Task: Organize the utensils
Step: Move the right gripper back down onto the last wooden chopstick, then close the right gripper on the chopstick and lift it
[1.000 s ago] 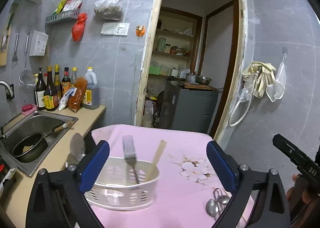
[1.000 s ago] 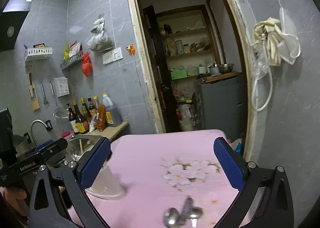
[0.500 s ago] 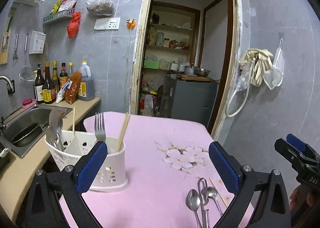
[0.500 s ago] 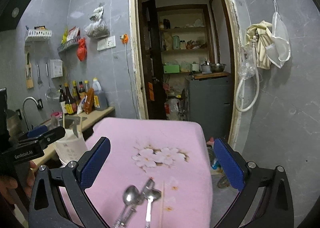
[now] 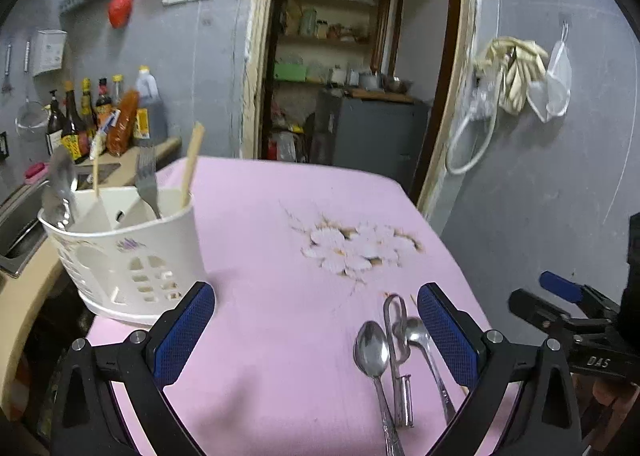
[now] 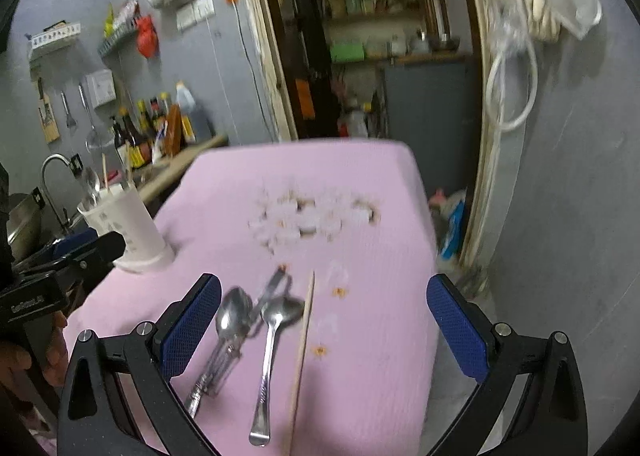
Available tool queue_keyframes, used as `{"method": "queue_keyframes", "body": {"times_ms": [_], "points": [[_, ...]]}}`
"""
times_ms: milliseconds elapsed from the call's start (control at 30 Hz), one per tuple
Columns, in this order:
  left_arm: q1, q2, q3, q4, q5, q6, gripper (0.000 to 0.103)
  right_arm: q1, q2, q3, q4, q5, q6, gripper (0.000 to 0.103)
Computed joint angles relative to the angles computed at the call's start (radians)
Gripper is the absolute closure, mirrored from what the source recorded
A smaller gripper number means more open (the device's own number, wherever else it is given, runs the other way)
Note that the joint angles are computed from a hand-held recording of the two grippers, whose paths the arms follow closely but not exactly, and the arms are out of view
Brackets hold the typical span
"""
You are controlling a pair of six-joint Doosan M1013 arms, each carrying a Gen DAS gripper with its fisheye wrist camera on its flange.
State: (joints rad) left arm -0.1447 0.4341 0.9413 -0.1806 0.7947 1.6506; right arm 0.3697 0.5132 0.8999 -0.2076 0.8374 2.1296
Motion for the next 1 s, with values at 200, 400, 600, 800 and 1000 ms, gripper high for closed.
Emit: {"method": "queue_keyframes", "body": {"times_ms": [200, 400, 600, 800, 1000], "points": [[-0.006, 0.045, -0.052, -0.011, 0.096, 0.025, 0.001, -0.017, 0.053, -0.047, 0.114, 0.093, -0.074, 0.026], [0.001, 0.115, -0.152, -0.06, 0.247, 0.053, 0.028, -0.03, 0.107, -0.118, 0.208, 0.158, -0.146, 0.054], [0.019, 0.186, -0.247, -0.171, 0.396, 0.084, 0.061, -0.039, 0.173, -0.223, 0.266, 0.25, -0.199, 0.069], [0.024, 0.247, -0.334, -0.244, 0.515, 0.108, 0.074, -0.045, 0.223, -0.31, 0.297, 0.329, -0.22, 0.073], [0.017, 0.303, -0.426, -0.246, 0.623, 0.125, 0.085, -0.054, 0.286, -0.423, 0.335, 0.433, -0.255, 0.082]]}}
